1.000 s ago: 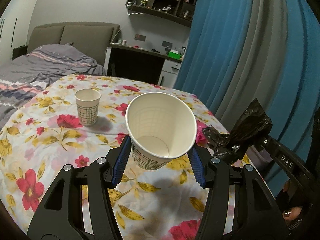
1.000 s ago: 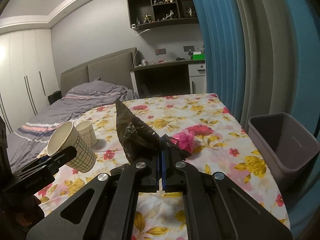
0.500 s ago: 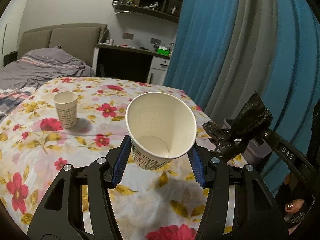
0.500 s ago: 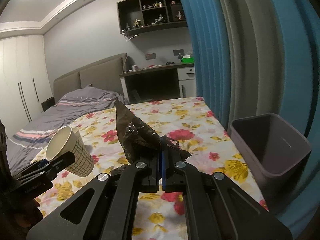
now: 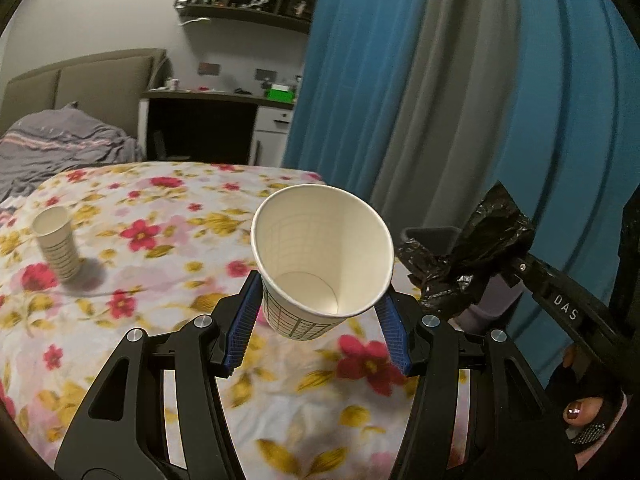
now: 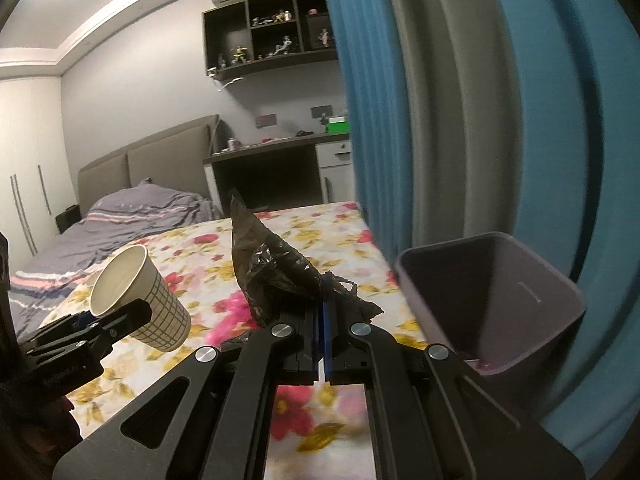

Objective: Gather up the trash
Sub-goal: 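Carry the white cup with the left gripper while the right carries the black bag to the grey bin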

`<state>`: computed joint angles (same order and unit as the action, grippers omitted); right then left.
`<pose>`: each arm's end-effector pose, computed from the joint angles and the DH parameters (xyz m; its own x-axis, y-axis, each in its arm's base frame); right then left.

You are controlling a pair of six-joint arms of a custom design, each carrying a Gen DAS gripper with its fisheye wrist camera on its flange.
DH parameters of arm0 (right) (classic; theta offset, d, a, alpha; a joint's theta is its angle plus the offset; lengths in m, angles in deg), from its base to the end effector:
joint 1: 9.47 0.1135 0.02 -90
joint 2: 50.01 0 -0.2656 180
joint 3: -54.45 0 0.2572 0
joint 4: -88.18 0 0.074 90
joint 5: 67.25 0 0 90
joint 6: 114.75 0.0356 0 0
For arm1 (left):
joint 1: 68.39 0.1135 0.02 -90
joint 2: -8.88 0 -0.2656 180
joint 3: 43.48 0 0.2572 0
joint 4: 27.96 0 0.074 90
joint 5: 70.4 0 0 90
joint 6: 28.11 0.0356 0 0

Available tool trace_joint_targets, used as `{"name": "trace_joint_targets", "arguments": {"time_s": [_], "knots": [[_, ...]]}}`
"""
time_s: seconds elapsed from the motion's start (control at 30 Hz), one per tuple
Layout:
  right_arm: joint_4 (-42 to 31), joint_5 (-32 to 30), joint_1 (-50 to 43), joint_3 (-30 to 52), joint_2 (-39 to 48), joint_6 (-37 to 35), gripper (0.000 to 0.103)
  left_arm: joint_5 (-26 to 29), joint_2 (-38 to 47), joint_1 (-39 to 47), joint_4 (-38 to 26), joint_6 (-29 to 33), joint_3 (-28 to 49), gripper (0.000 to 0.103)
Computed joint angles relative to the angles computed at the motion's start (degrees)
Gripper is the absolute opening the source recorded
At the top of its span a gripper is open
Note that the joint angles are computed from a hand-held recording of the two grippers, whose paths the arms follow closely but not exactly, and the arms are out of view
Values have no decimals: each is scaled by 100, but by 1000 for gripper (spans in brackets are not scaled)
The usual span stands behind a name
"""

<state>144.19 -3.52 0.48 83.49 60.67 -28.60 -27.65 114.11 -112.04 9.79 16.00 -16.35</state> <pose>0.2403 0.0581 0.0617 -0.3883 -0.1292 -0.9124 -0.5754 0.8074 0.1305 0.1755 -0.1313 0.0545 -0.3718 -0.3189 -0.8718 -0.2921 0.9316 -0.2163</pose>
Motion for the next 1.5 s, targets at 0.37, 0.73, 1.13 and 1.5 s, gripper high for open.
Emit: {"name": "trace_joint_targets", "arguments": {"time_s": [0.37,0.73,1.13,1.5], "knots": [[-408,-212,-1002,585,81,-104,3,866,712,423,-155,1160,1536,55],[-646,97,-1653,1527,735,-49,3,1890,1691,708,-506,1831,3323,55],[-1590,194,-1792,2449,1575,-300,3,3106,2893,1010,-981,1850,4997,55],[-2028,202,-1812,2744,1774,-478,3,3560,3412,1043,-1388,1791,5675,56]]}}
